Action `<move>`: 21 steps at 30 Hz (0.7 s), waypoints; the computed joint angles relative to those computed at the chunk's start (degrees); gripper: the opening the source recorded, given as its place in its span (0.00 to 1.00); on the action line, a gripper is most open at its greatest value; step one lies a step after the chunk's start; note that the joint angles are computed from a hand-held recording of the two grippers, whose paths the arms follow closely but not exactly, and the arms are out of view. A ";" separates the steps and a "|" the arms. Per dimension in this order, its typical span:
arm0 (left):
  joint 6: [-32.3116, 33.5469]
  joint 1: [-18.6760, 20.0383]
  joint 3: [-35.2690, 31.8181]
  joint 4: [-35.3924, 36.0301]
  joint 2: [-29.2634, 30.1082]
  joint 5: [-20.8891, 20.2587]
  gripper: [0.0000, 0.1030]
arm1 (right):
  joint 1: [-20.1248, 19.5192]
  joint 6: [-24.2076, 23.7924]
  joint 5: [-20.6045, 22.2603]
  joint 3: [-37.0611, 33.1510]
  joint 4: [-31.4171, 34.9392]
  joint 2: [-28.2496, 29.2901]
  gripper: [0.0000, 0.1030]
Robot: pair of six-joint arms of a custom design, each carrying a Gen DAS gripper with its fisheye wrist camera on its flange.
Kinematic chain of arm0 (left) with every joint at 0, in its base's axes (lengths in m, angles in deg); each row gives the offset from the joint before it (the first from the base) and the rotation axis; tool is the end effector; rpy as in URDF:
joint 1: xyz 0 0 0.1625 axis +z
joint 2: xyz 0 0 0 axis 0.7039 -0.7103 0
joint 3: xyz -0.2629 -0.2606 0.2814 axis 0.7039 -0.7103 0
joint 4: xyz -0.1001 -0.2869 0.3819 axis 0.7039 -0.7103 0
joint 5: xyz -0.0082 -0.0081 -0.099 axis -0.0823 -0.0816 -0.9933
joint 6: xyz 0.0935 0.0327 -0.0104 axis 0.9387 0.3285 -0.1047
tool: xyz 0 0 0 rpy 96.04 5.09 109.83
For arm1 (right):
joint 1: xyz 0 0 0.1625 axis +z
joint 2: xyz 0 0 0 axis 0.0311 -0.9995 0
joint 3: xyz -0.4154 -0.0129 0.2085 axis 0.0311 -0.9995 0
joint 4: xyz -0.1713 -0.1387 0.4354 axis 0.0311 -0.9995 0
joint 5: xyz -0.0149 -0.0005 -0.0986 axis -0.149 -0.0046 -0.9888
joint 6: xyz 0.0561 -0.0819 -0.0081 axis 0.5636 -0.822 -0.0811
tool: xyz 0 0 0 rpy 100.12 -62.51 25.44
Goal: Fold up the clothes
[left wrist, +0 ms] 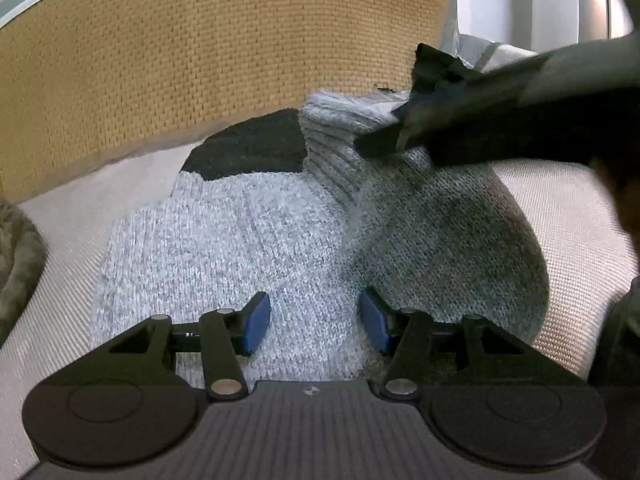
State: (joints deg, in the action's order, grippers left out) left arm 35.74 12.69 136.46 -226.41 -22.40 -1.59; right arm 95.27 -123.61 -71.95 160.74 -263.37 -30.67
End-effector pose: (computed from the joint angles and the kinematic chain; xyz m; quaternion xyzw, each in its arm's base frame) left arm -0.1789 -0.6022 0.1273 0.4732 0.8225 -0.2435 0.2008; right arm 0.1817 -0.5908 0.1583 0.4008 -0.7986 0.3525 0.2782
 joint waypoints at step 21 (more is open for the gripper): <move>-2.11 2.76 -2.65 4.37 -2.84 0.52 0.53 | -7.12 23.01 10.98 0.41 7.60 -3.95 0.44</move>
